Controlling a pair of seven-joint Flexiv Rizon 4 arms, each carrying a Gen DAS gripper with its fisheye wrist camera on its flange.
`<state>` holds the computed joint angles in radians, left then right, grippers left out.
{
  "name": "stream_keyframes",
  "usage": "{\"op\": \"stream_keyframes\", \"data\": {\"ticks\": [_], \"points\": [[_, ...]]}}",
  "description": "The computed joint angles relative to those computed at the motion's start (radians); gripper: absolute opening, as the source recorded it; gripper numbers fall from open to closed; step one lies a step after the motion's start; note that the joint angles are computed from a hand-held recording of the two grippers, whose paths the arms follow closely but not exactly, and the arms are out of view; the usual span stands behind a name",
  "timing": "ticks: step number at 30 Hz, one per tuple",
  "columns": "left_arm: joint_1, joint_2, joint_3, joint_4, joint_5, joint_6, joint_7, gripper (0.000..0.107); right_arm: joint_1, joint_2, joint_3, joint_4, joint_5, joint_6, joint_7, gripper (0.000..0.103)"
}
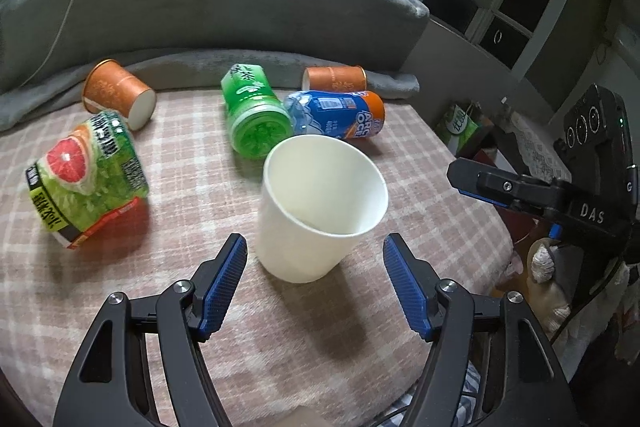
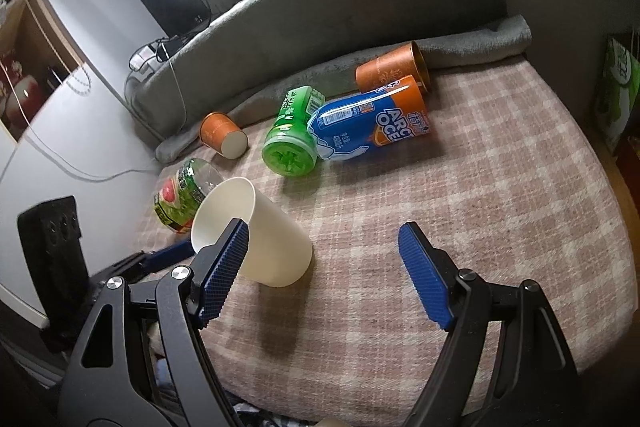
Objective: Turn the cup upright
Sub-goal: 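Lower the upright white cup onto the table with the left gripper, then open the left gripper and withdraw both tools from the cup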
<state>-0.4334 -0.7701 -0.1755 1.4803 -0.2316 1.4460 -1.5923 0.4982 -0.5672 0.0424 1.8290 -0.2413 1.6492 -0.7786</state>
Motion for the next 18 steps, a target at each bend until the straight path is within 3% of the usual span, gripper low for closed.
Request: {"op": "stream_keyframes", "data": {"ticks": [5,10,15,18], "points": [[0.007,0.028,0.017,0.047,0.002,0.025,-0.021,0.072,0.136,0.013,-0.166,0.028,-0.037,0.003,0.025,0.080],[-0.021,0.057,0.088,0.088,0.024,0.057,-0.075,0.075,0.273,0.016,-0.331,0.059,-0.077,0.006,0.052,0.080],[-0.089,0.078,0.209,0.114,0.074,0.106,-0.153,0.079,0.462,0.001,-0.554,0.099,-0.106,0.020,0.071,0.081],[-0.186,0.075,0.360,0.113,0.110,0.143,-0.233,0.080,0.578,-0.023,-0.687,0.122,-0.086,0.043,0.064,0.089]]}}
